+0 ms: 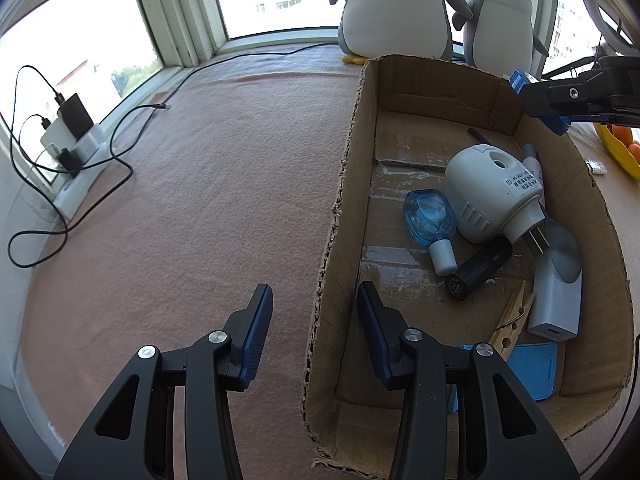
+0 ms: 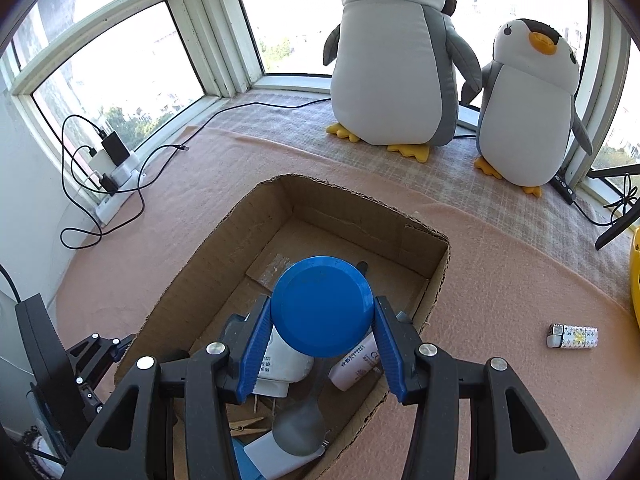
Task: Organize rigid objects
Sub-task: 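Carry the blue lid into the box and open the right gripper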
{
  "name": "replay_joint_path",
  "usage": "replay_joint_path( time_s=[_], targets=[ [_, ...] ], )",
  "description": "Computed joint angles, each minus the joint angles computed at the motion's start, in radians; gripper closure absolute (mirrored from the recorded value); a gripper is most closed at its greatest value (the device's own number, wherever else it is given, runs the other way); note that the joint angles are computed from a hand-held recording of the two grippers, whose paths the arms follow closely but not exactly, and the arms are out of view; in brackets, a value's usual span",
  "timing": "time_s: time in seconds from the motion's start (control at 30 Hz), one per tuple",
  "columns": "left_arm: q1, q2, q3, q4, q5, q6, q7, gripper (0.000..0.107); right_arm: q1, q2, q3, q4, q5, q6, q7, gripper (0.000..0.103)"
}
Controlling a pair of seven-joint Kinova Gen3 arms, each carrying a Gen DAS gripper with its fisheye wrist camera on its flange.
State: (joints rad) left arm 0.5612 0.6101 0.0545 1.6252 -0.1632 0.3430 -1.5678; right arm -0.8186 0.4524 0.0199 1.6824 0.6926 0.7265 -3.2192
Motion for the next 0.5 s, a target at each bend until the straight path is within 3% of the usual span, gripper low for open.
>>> replay_joint_path(
  time_s=[0.5],
  targets=[
    [0.001, 0.0, -0.001, 0.0, 0.002, 0.0, -0.002, 0.064, 0.002, 0.034, 0.004, -0.041, -0.035, 0.006, 0.063, 0.057]
  ],
)
